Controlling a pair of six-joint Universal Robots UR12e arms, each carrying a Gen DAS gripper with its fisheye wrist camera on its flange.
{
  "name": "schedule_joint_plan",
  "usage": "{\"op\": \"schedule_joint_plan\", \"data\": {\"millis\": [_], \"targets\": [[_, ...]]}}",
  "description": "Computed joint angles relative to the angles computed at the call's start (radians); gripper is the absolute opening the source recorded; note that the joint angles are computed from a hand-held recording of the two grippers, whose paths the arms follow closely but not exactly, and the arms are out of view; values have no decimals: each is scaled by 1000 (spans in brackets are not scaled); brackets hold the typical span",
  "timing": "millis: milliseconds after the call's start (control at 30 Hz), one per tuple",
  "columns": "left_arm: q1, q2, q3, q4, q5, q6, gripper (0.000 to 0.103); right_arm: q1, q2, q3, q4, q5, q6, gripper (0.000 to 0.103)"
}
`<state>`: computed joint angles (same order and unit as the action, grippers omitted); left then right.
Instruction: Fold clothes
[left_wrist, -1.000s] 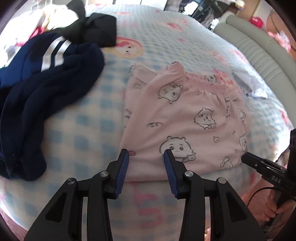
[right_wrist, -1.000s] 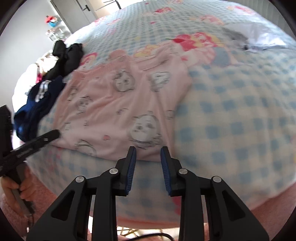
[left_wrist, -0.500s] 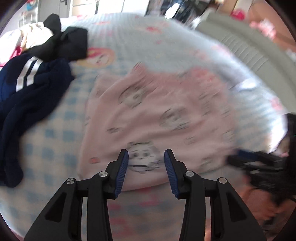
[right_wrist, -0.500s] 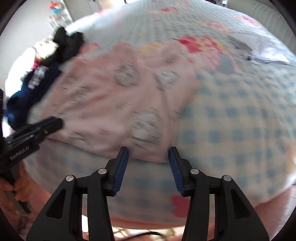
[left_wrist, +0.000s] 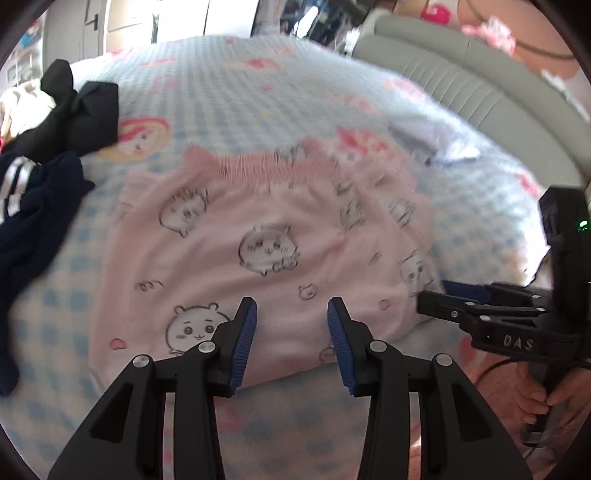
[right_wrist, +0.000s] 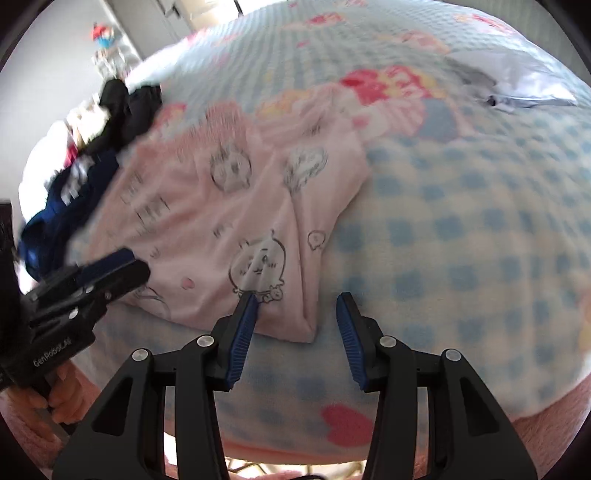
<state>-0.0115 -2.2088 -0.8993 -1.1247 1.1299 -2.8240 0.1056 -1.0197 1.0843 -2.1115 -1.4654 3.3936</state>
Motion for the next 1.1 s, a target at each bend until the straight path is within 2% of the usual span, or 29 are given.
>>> {"op": "schedule_joint_plan", "data": {"millis": [33,100,167,233,300,400,533,667,733,833,900,967,1000,1100], "targets": [[-4,-6,6,-13,30,-6,42,5,6,-8,21,-18,-25,46],[0,-7,4,-19,22,-8,43,8,2,0,29,-32,-65,46],[5,-5,0,-19,11,-11,43,5,-5,7,47,-37,-76,46],[9,0,-4,-17,25,-12,43,5,-13,13,74,-72,-84,46],[18,9,-17,-20,9,-31,43,6,-24,24,83,-98,-84,45],[35,30,-55,24,-28,-57,43,-8,-50,47,42,-54,-36,45],[49,40,-80,61,-51,-99,43,-21,-72,71,-75,1,-25,47],[44,30,-68,42,-23,-95,43,-4,-25,-3,-53,-26,-38,47],[45,30,-64,38,-20,-92,43,-5,-35,8,-94,-11,-22,47],[55,35,-73,47,-43,-103,43,1,-31,-4,-143,-30,6,47],[58,31,-67,37,-54,-110,43,10,-27,-10,-194,-81,-5,47],[58,29,-64,37,-75,-107,43,10,-27,-12,-222,-89,-13,51],[58,28,-63,37,-86,-105,43,6,-18,-23,-201,-50,-26,55],[52,25,-64,34,-101,-87,46,2,16,-64,-107,36,-81,54]]}}
